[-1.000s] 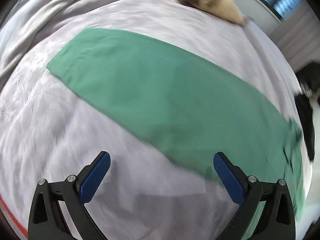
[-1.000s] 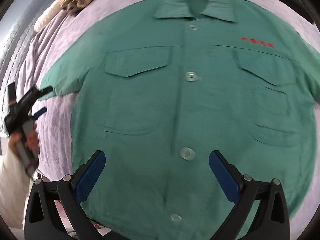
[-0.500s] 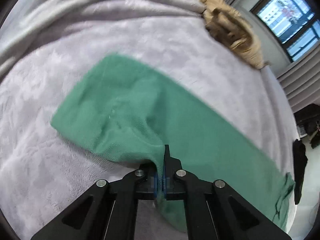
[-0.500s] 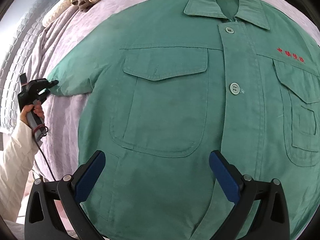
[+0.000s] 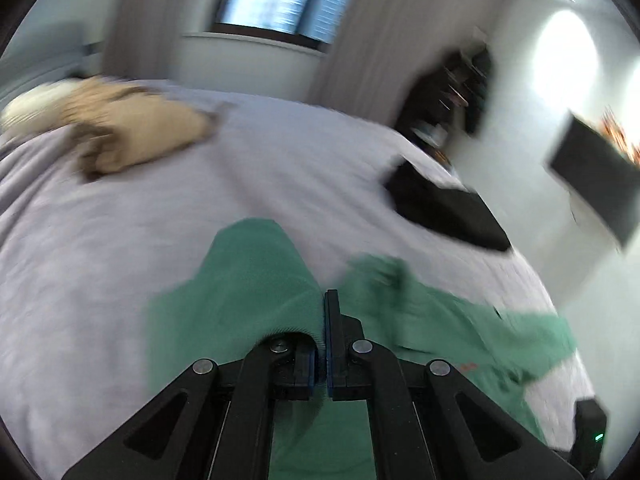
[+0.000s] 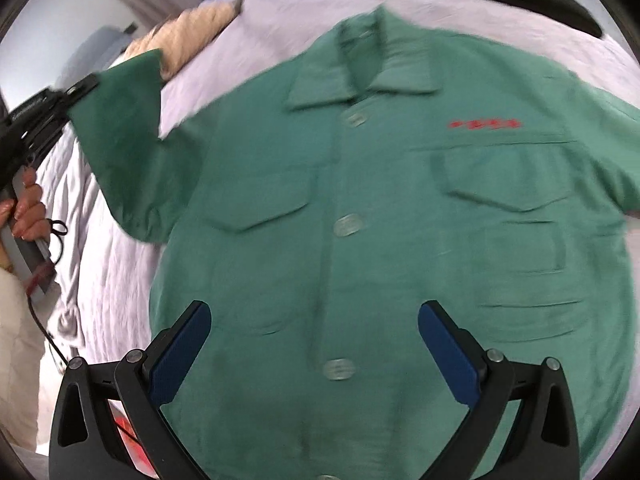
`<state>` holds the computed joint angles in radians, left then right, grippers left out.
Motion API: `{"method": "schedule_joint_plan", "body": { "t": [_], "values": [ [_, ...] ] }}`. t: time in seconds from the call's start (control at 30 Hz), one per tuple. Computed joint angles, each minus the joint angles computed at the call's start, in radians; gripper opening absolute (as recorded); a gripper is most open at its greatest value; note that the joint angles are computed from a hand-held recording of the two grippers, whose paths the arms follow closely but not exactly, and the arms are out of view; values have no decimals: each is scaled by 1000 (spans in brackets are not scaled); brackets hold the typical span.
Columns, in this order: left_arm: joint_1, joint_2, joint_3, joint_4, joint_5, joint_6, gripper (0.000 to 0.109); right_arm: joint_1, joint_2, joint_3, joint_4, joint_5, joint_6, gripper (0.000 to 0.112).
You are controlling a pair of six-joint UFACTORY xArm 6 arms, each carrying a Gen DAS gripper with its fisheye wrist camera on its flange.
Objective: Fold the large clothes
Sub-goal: 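Grasp the green jacket sleeve cuff with the left tool and fold it across the body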
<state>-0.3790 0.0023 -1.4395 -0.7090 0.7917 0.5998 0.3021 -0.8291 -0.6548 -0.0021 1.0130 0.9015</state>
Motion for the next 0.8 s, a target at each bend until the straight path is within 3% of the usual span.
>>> {"method": "schedule_joint_plan", "body": {
  "t": [0.17,0.27,0.3,0.33,0.4,0.47,0.6,0.73,0.8],
  "values": [
    [-244,51,91,316,-110,-202,4,-107,-159,81,-7,97,8,103],
    [-299,59,164,442,-128,-275,5,-200,-240,129,33,153,-29,103],
    [-316,57,188,498,-144,-307,14,-221,-255,137,44,168,-40,103],
    [-325,46,218,535,-161,-327,53,-246,-270,145,52,185,-55,103],
    [-334,6,288,600,-201,-367,101,-264,-277,145,49,206,-70,103],
    [-337,-74,375,641,-249,-366,101,-289,-269,133,40,214,-99,103],
    [-284,-194,448,615,-223,-316,101,-282,-164,57,-2,171,-157,103],
    [-164,-292,540,777,-241,-434,101,-198,55,-74,-82,69,-240,103],
    [-93,-319,589,937,-245,-537,101,-147,192,-143,-113,-11,-311,103]
  ]
}}
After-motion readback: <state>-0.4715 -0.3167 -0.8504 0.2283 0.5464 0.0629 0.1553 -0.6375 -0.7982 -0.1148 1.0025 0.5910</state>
